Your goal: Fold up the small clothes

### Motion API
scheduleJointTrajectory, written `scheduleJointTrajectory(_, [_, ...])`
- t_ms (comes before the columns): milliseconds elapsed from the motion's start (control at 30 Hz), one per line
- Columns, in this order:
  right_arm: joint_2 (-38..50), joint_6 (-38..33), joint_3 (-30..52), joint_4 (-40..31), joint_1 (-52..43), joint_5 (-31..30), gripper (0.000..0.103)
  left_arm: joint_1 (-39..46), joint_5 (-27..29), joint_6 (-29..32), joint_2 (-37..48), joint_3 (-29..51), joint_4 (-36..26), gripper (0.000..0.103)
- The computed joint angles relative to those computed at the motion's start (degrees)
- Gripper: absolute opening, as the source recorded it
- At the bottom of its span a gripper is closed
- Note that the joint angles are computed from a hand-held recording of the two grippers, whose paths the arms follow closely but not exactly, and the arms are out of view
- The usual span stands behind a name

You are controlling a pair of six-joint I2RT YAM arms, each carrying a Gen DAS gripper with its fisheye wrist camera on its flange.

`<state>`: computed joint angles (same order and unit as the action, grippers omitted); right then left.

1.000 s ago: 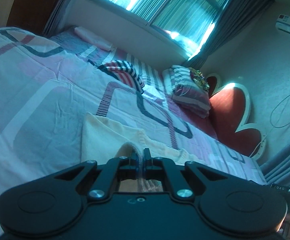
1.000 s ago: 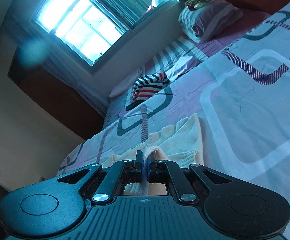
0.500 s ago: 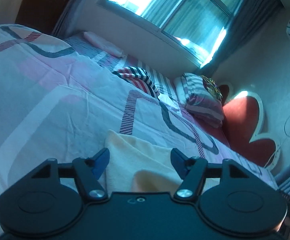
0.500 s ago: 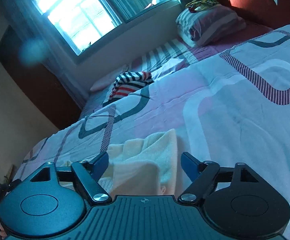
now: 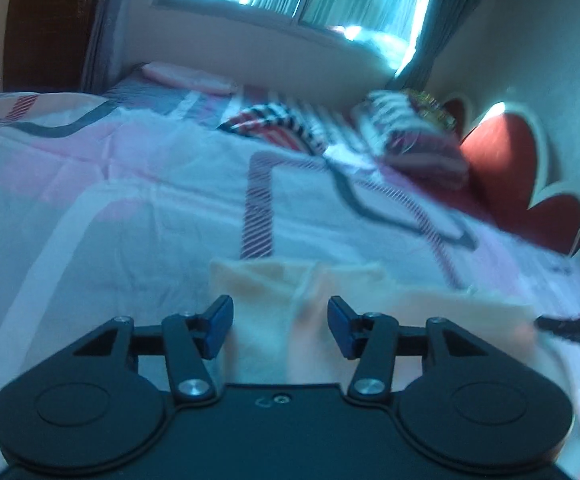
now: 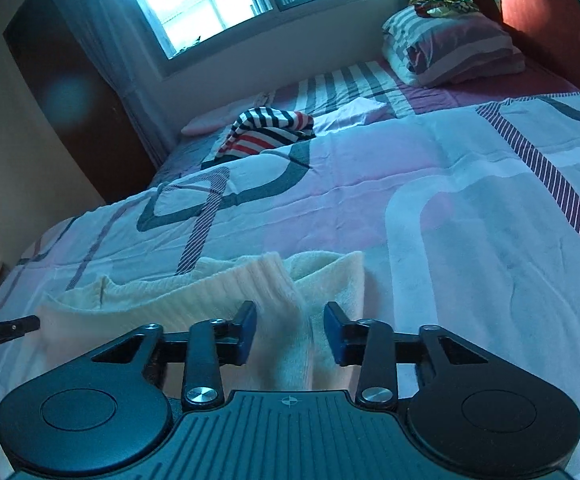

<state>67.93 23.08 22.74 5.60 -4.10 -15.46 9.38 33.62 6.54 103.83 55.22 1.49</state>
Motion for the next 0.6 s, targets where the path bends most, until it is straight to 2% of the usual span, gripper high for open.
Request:
scheduleJointTrajectory(167, [4.1, -2.7, 2.9, -1.0, -0.2, -0.5, 0.035, -1.7, -1.2, 4.3, 2.7, 4.5, -5.5, 0.049])
scheduleJointTrajectory(267, [6.2, -3.6, 3.9, -0.7, 0.2, -0.5, 0.035, -3.1, -3.3, 7.2, 4.2, 6.5, -8.6, 0.045])
scheduleJointTrajectory(300, [6.3, -3.7, 3.9, -0.4, 0.1, -0.7, 0.035, -3.4, -3.9, 7.6, 4.1, 6.1, -8.0, 0.042])
scheduleJointTrajectory(367, [6.3, -4.5, 3.8, -0.4, 0.3, -0.9, 0.035, -3.5, -3.4, 8.3, 4.3, 6.4, -8.5, 0.027])
scheduleJointTrajectory(400, [6.3, -5.2, 3.8, -0.5, 0.4, -0.7, 0.034, -3.5, -2.7, 8.5, 4.7, 7.0, -9.4, 0.012])
scheduleJointTrajectory(433, [6.3, -6.0, 3.9, -0.7, 0.7, -0.5, 0.029, -3.4, -1.8, 8.7, 5.0, 7.2, -9.8, 0.005])
scheduleJointTrajectory(467, [6.4, -6.6, 4.0, -0.9, 0.8, -0.8, 0.008, -3.4, -1.6, 9.0, 4.8, 6.9, -9.2, 0.003])
scheduleJointTrajectory(500, [5.9, -7.3, 3.5, -0.6, 0.8, -0.8, 0.002, -3.5, -1.7, 9.1, 4.1, 5.7, -7.5, 0.002])
scheduleJointTrajectory(600, [-0.3, -8.2, -0.2, 3.2, 1.4, 0.5, 0.002, -1.9, 3.0, 6.1, 0.2, -0.7, 2.4, 0.002])
